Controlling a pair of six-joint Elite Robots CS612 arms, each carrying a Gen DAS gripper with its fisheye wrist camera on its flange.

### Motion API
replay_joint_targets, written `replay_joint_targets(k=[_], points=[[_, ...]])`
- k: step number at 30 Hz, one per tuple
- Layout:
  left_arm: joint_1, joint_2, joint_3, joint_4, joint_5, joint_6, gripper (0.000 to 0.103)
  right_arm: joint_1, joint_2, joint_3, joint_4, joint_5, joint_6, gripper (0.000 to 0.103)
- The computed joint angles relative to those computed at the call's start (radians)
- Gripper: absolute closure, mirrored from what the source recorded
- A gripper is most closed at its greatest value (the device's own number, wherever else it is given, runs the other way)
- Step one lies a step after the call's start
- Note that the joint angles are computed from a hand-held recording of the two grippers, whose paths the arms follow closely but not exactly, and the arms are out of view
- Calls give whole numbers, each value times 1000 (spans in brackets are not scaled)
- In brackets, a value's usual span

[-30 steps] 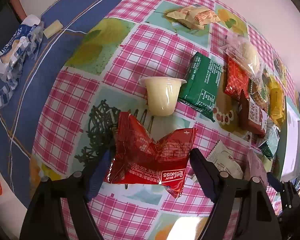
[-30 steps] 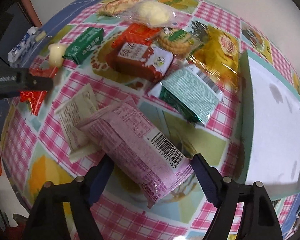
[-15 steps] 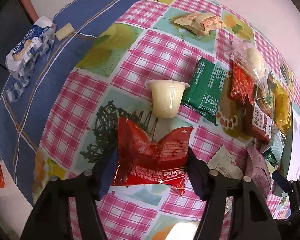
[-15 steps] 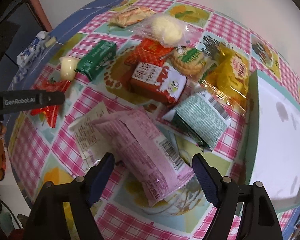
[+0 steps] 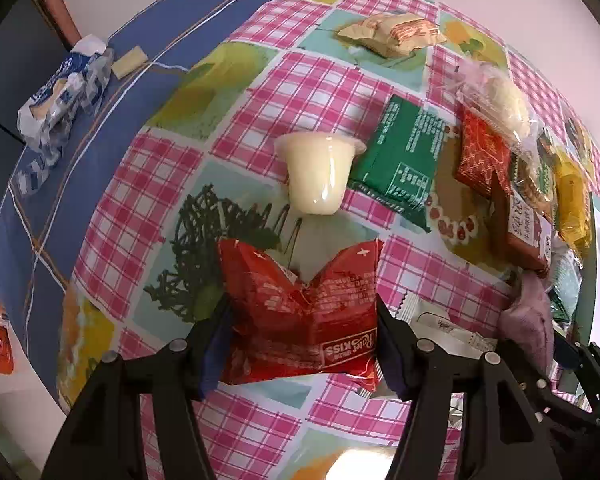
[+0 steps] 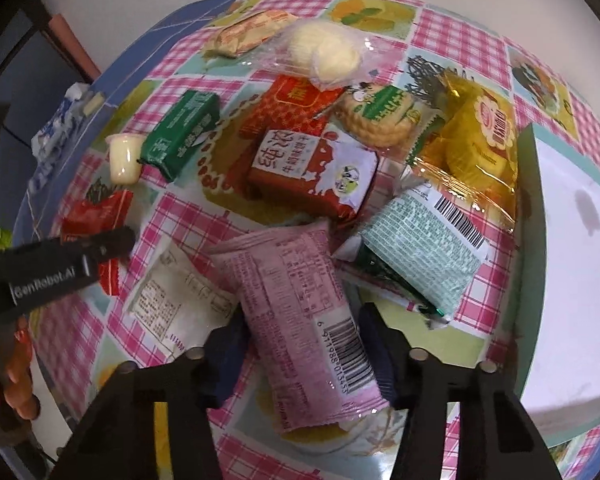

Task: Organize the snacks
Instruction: 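Grasp the red Kiss bag with the left gripper while the right grasps the pink bread bag, then carry the red bag and pink bag with both grippers over the white tray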

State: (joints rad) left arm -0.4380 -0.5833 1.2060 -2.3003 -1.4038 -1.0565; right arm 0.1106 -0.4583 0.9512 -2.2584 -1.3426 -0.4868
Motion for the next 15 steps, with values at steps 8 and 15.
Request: replay_joint_targets(k=[8, 15], points=[[-13, -12, 24, -6, -7, -52, 44, -4, -6, 17, -32, 14, 56, 60], [-32, -48, 60, -19, 8, -97, 46, -23, -66, 128, -91, 50, 77, 62]])
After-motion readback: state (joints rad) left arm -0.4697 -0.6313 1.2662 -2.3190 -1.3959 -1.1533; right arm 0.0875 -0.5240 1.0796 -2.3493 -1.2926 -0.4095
